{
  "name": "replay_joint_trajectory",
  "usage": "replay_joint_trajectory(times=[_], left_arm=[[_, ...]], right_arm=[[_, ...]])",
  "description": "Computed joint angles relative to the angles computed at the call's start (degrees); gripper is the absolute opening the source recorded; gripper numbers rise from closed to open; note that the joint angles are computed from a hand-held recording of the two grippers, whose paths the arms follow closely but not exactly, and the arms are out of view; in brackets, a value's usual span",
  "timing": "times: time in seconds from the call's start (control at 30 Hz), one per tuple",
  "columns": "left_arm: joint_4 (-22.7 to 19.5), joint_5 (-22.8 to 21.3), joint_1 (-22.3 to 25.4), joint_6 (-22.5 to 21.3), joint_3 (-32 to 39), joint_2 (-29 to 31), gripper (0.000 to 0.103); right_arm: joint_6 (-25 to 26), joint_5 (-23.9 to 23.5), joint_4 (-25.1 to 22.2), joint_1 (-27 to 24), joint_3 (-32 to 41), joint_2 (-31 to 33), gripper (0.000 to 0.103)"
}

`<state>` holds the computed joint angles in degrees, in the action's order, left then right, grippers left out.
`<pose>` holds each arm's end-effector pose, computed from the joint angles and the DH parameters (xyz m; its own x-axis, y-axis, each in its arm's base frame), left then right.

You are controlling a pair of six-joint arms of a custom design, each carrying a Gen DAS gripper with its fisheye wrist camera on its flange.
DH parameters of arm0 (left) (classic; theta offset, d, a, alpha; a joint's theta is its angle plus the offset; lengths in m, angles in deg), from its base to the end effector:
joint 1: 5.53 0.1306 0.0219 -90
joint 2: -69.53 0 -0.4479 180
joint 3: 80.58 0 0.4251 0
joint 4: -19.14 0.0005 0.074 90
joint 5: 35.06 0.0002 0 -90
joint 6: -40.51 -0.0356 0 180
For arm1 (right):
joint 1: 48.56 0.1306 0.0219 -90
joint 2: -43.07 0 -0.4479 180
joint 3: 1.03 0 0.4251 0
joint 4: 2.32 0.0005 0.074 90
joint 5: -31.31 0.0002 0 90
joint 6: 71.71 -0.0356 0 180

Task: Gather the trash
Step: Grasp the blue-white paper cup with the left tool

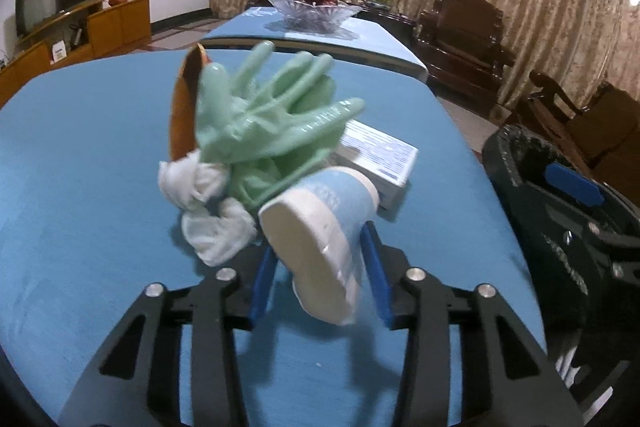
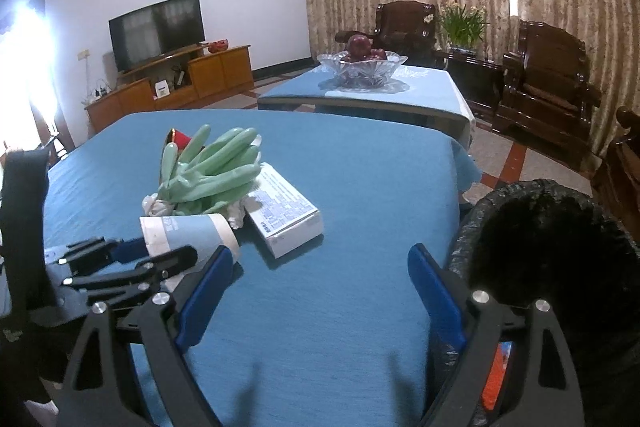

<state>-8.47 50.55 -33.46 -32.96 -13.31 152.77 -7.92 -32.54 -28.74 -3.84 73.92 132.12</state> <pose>0.4049 -0.2121 0.3828 -0.7028 0.0515 -0.7095 0.2275 0.9613 -0.1555 0.3718 0.3454 0.4059 -0.5880 -0.0243 -0.8085 -0.1492 0.9857 0.0788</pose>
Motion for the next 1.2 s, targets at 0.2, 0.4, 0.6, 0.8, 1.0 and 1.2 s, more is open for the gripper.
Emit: replay_joint_trajectory(times=[0.2,0.4,0.6,0.8,1.0,1.2], left_arm=[[-0.47,-0.28,-1.24,0.43,0.16,1.29,0.035],[0.48,-1.33,-1.40,0.22,0.26,0.71,0.016],[1.21,-3.71,-1.52,0.29,-0.41,-2.08,0.015],[1.89,-8.07,-0.97,-1.10,-1.78,-5.94,0.015],[0.54,-10.67,2.02,-1.16,-3.52,-9.14,0.015],[-0.47,-11.88,5.92,-1.45,-4.74,-11.35,0.015]], right_arm=[[-0.33,0.33,0.00,-0.30,-0.49,-0.56,0.087],[-0.52,0.32,-0.34,-0.43,-0.49,-0.68,0.087],[-0.05,0.01,0.12,-0.42,0.07,-0.30,0.087],[0.64,-1.23,1.84,0.15,2.30,1.65,0.087],[1.13,-2.05,2.89,1.69,5.58,5.12,0.084],[1.72,-2.63,2.39,3.36,9.45,9.22,0.080]])
